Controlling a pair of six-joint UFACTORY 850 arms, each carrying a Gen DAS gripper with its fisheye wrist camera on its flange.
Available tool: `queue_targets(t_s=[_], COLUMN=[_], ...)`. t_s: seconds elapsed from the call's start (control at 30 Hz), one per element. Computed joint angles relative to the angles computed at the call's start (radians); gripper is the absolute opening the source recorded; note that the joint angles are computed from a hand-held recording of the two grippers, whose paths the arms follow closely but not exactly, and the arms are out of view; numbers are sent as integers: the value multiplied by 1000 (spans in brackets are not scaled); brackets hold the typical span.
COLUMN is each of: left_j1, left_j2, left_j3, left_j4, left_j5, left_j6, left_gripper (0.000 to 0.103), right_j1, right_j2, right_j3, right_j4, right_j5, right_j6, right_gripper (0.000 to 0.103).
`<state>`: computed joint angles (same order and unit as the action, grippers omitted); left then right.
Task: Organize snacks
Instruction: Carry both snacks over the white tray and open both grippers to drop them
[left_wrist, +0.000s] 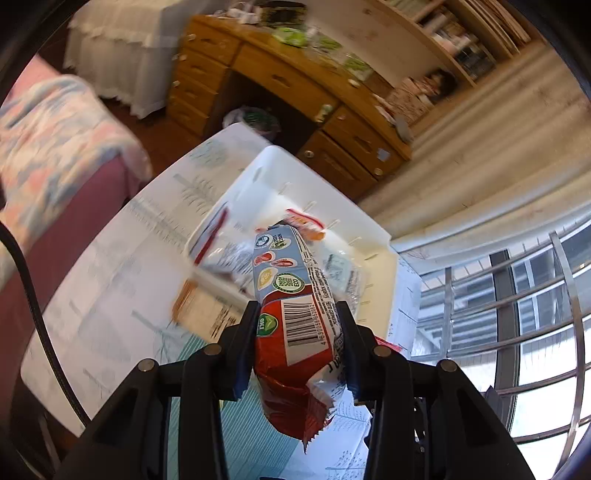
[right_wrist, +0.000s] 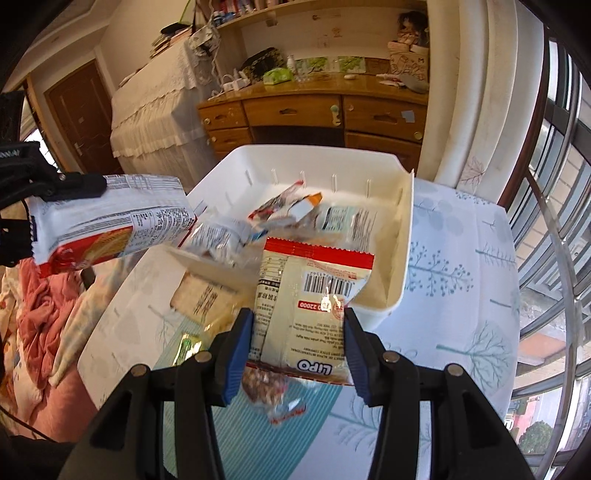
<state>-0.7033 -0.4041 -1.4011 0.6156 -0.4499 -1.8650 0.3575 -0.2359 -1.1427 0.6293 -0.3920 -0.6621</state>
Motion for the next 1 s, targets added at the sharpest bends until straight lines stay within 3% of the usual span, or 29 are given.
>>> queue_targets(t_s=[0.43,0.7,0.83,0.9,0.97,1.0], left_j1=[106,137,141,142,142,137], left_j2=[-165,-289,-340,-351,-348,-347], left_j3=[-257,-410,-475,-487,-483,-487], left_j4=[-356,-447,-486,-496,-503,-484], left_j5=[10,-29,-88,-93,-71,-78], left_j6=[662,838,886,890,897,884], left_gripper=[38,38,39,43,64,69], right_j1=[19,17,18,15,13,13], right_j2=[-120,-181,-204,-212,-218,-220], right_j3=[-122,-175,-196,-204,-212,-213], right_j4=[-149,-173,-211,-212,-213,-227], right_j5=[34,33,24,15,2,-1], right_j6=[248,326,387,401,419,438], right_gripper=[48,49,50,50,52,53])
